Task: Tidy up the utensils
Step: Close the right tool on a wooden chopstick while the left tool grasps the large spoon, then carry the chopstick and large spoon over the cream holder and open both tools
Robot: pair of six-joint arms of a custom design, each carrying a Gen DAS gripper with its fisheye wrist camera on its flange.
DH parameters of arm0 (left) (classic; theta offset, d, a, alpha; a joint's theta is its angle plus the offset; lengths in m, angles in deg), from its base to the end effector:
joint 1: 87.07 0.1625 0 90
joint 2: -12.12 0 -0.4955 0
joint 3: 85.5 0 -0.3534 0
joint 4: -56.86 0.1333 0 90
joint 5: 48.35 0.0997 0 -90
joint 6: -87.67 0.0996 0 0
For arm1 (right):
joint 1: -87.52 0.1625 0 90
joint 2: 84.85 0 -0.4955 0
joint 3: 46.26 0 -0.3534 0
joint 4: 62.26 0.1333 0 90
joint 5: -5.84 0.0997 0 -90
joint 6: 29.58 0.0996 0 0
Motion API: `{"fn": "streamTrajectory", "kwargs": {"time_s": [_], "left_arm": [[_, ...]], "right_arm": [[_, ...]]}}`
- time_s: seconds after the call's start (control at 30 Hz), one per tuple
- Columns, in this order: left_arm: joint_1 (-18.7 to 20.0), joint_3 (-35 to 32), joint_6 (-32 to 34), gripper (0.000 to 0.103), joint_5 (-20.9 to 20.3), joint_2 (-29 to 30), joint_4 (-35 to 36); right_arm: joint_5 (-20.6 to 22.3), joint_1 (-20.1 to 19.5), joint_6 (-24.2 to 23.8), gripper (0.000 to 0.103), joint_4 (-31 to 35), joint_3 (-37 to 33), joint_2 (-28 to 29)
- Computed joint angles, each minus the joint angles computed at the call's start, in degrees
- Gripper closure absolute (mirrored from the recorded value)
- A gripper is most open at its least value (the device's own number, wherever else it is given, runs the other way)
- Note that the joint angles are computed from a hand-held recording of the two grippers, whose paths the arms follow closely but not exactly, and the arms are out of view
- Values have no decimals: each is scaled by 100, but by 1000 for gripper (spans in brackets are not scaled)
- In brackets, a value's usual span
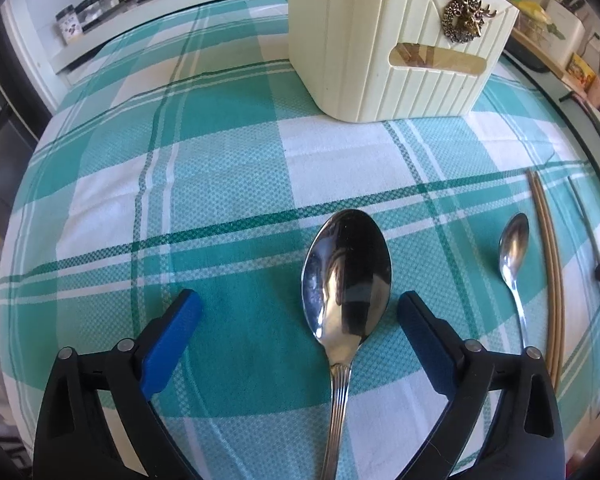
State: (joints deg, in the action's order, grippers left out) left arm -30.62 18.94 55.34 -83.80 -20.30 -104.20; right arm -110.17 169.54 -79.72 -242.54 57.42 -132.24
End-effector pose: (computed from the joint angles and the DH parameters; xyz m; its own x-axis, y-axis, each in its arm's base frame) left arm -0.1673 -0.6403 0.0326 -0.6976 -0.1652 -0.6972 0.2125 0.8816 -0.4214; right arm -0.0035 -0.6703 0.2147 -0.6370 -0.3947 0.6622 -0.5833 0.8084 -0.0792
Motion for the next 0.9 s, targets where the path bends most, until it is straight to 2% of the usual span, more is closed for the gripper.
{"fn": "streamTrajectory", "kwargs": {"time_s": [0.1,0.17,0.2,0.27,0.3,0.33,0.37,0.43,0.5,0.63,0.8,0.9], "left_arm": [[-23,-110,165,29,1,63,-88],[-49,-191,382,56,-72,106,-123],[-66,-229,466,61,-105,119,-93],[-55,-320,535,61,-200,116,52],[-44,-332,549,61,-264,104,48],[-43,-307,537,61,-314,76,13],[-63,-229,526,61,-335,25,-86],[-164,14,560,61,-307,-92,-430],[-310,316,582,61,-249,-253,-798],[-642,886,657,61,-110,-579,-1445],[-1091,1533,693,61,124,-895,-2212],[-1289,1809,706,61,192,-1014,-2629]], "right_arm": [[-41,56,-28,65,21,-197,128],[-57,101,-36,65,143,-397,236],[-43,122,-17,65,283,-520,284],[-54,173,91,66,672,-816,387],[-52,195,165,70,851,-960,434],[-30,214,247,87,985,-1091,473],[-93,243,364,96,1085,-1221,522],[-62,260,638,96,1338,-1375,520],[139,279,710,96,1280,-1279,388],[788,325,749,96,1086,-809,-123],[1430,423,581,96,831,-156,-786],[1634,475,458,96,716,143,-1065]]}}
